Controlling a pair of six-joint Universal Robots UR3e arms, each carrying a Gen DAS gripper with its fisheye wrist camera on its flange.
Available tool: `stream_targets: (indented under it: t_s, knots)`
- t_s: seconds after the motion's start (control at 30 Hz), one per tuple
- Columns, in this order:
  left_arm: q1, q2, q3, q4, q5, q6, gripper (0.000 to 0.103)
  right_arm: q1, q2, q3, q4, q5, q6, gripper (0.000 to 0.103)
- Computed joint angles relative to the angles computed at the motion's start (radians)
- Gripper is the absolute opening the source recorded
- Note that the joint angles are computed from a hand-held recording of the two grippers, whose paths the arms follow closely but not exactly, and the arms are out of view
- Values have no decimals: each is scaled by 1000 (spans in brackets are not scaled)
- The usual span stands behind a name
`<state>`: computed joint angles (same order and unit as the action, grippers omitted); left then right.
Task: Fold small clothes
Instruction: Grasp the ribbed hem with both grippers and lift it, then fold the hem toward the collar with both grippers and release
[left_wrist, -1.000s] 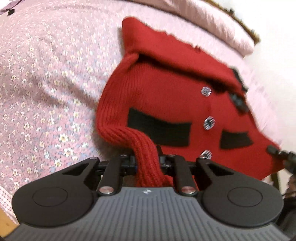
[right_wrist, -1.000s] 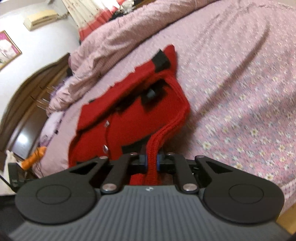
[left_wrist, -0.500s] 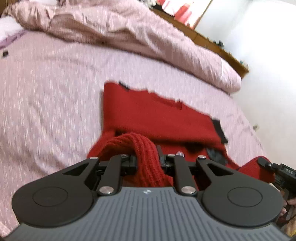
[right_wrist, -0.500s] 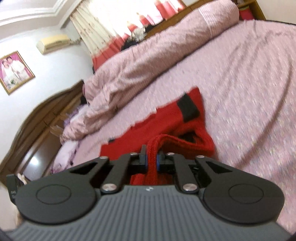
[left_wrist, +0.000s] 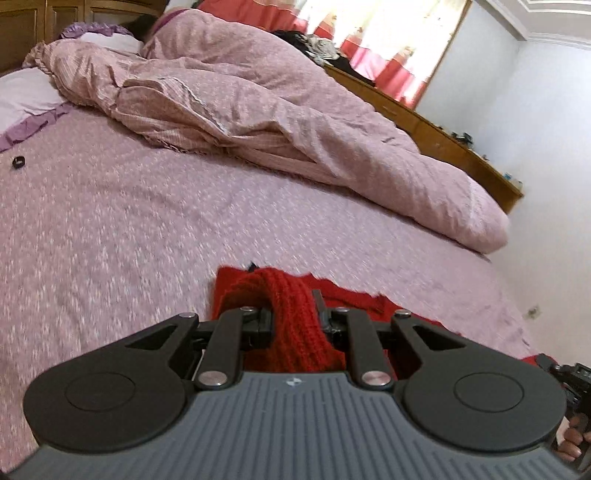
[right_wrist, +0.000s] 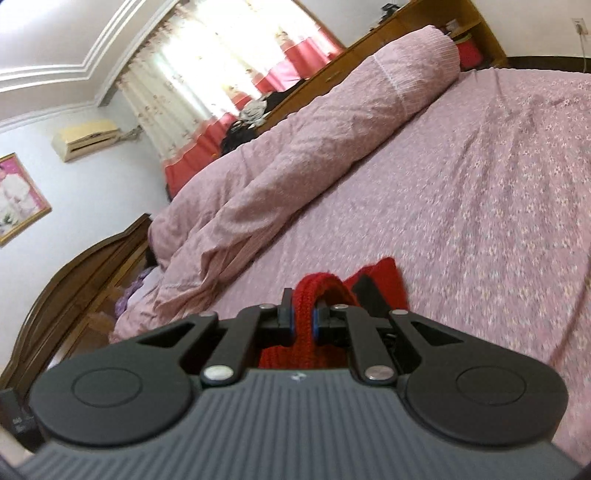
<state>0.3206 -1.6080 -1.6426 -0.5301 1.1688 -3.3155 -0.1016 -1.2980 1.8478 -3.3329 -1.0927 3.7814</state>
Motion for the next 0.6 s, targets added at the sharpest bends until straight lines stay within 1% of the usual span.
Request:
stream_targets:
  t_s: [0.07, 0.13, 0.2, 0.33, 0.5, 0.6]
  knots:
    - [-20, -78, 79, -3, 31, -16, 19, 15, 54, -74, 18, -30, 10, 11]
    - [-34, -157, 161, -22, 42, -32, 19, 19, 109, -147, 39, -31, 17, 11]
    - [-58, -239, 248, -40, 78, -39, 19, 29, 172, -238, 75, -35, 21, 11]
    - [-83, -383, 398, -70, 131, -51, 19, 69, 287, -416, 165, -98, -2, 11]
    - [-95, -571, 606, -157, 171, -51, 19, 89, 418, -605, 274, -147, -13, 11]
    - [-114, -673, 718, -206, 211, -41, 19, 106, 496, -710, 362, -187, -24, 11]
